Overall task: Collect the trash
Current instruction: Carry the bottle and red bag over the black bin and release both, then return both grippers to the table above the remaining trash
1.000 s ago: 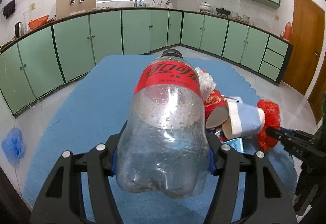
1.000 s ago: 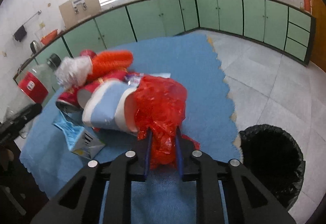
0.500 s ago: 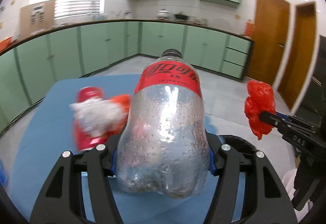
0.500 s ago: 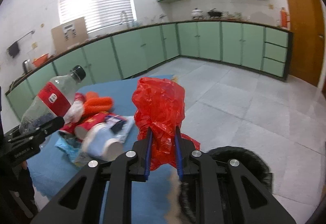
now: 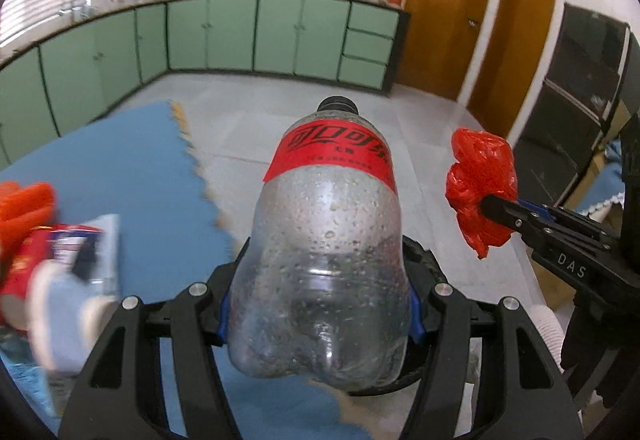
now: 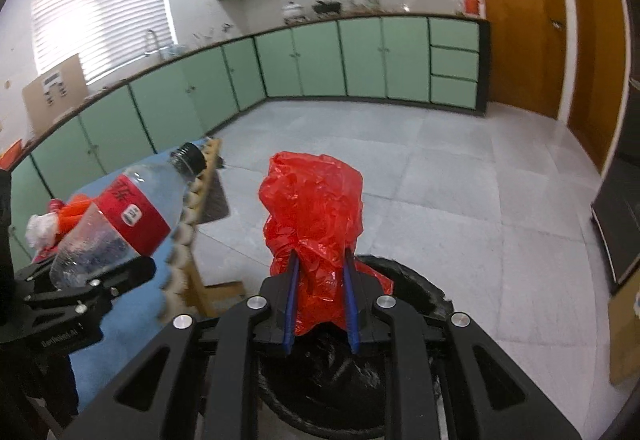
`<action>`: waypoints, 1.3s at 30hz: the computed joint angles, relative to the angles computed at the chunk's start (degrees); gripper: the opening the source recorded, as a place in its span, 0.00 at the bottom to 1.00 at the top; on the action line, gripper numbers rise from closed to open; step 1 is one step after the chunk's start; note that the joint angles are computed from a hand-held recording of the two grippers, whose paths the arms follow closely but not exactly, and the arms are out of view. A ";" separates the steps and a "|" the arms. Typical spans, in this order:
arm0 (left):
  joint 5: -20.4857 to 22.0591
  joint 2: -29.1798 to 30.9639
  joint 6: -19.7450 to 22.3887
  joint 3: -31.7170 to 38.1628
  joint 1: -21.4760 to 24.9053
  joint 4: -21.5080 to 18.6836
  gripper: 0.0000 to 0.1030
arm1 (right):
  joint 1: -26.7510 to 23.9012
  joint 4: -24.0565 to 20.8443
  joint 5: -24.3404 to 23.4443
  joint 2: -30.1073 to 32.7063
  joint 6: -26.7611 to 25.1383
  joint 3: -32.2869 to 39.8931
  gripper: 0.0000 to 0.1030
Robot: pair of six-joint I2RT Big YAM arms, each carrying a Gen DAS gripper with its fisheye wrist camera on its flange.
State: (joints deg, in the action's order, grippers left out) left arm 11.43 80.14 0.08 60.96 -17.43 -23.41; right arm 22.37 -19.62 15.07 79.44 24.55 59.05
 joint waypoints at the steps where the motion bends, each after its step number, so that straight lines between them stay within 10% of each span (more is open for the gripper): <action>1: -0.09 1.38 0.19 0.97 -0.34 -0.21 0.58 | -0.67 0.17 -0.29 0.16 -0.01 -0.39 0.19; 18: 4.16 10.19 1.90 10.59 -1.19 -5.36 0.67 | -6.27 0.23 -2.91 4.04 1.90 -0.42 0.43; 27: 1.64 -0.21 0.99 3.91 2.14 -0.36 0.73 | -1.95 2.14 0.80 0.96 0.78 0.15 0.77; 39: -6.22 -16.49 3.19 -8.57 17.19 4.20 0.75 | 9.74 9.27 1.13 4.00 -3.30 5.39 0.81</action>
